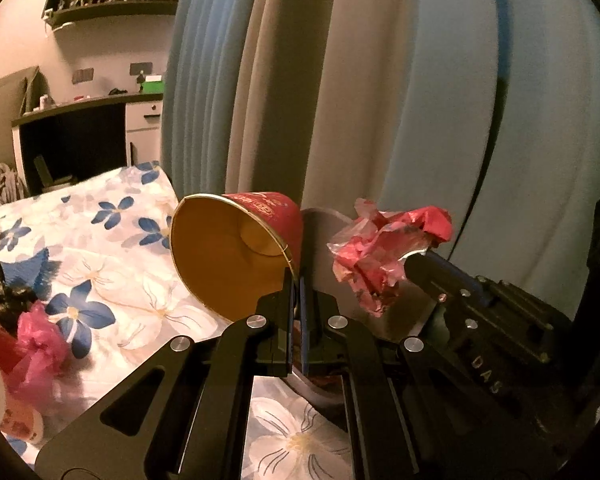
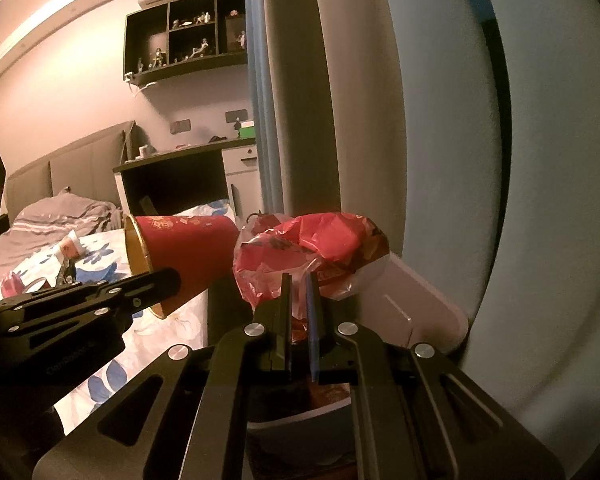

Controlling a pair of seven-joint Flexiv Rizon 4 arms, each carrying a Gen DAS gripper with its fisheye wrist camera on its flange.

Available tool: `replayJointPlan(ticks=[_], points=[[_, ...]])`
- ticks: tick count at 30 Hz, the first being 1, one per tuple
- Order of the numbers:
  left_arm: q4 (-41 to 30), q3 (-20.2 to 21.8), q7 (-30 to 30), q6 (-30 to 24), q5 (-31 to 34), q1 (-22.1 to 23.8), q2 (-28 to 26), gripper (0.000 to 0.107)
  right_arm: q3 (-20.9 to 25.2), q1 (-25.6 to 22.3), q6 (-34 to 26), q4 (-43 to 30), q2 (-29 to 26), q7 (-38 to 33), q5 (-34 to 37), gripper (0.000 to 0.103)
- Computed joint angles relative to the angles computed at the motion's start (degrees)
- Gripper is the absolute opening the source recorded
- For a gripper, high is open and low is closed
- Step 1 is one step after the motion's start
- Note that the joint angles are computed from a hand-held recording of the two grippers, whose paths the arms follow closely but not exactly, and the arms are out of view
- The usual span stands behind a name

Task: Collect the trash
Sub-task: 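Open both tools to drop the wrapper and red cup into the bin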

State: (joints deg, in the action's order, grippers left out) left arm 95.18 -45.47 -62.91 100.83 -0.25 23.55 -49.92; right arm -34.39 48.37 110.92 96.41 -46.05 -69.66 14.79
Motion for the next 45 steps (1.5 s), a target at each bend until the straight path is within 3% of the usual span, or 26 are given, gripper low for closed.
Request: replayJointPlan(ticks=[20, 26, 27, 29, 30, 34, 41, 44, 45], points=[[-1.69, -0.34, 1.61, -1.93, -2.63, -0.72, -1.95, 0.002, 6.02, -6.18, -3.13, -1.53, 0.40, 3.23, -7.27, 0.008], [-1.63, -1.86, 2.63, -2.87, -2.62, -0.10, -2.70, 0.002, 5.04, -5.46, -2.96, -0.75, 0.45, 3.98, -6.87, 0.009], [-1.70, -2.24, 2.97, -3.38, -2.71, 0.01, -2.90, 0.002, 4.64, -5.13, -2.85, -0.34, 0.54, 4.24, -6.48, 0.012], [-1.80, -2.60, 3.84, -4.00, -2.99, -0.09, -3.18, 0.002, 1.72, -2.87, -2.53, 0.86, 0.22, 5.08, -4.53, 0.035], [-1.85, -3.07, 4.53, -4.50, -3.04, 0.02, -3.46, 0.002, 0.54, -1.89, -2.06, 1.50, 0.01, 5.42, -3.60, 0.039], [-2.20, -3.66, 6.84, -6.25, -4.21, -0.32, -4.14, 0.002, -4.77, 2.33, -1.41, 4.15, -0.51, 6.56, 0.40, 0.045], [-3.18, -1.63, 10.30, -9.72, -8.60, -2.34, -3.89, 0.003, -9.54, 6.47, 0.56, 7.26, -1.02, 7.69, 4.86, 0.059], [-1.94, -0.17, 10.94, -8.23, -10.13, -3.00, -2.81, 0.023, -10.15, 7.24, 1.09, 7.79, -0.92, 7.50, 5.73, 0.061], [-1.18, -0.35, 10.92, -6.99, -10.17, -2.61, -2.59, 0.035, -10.16, 7.31, 1.28, 7.84, -0.82, 7.36, 5.92, 0.063]])
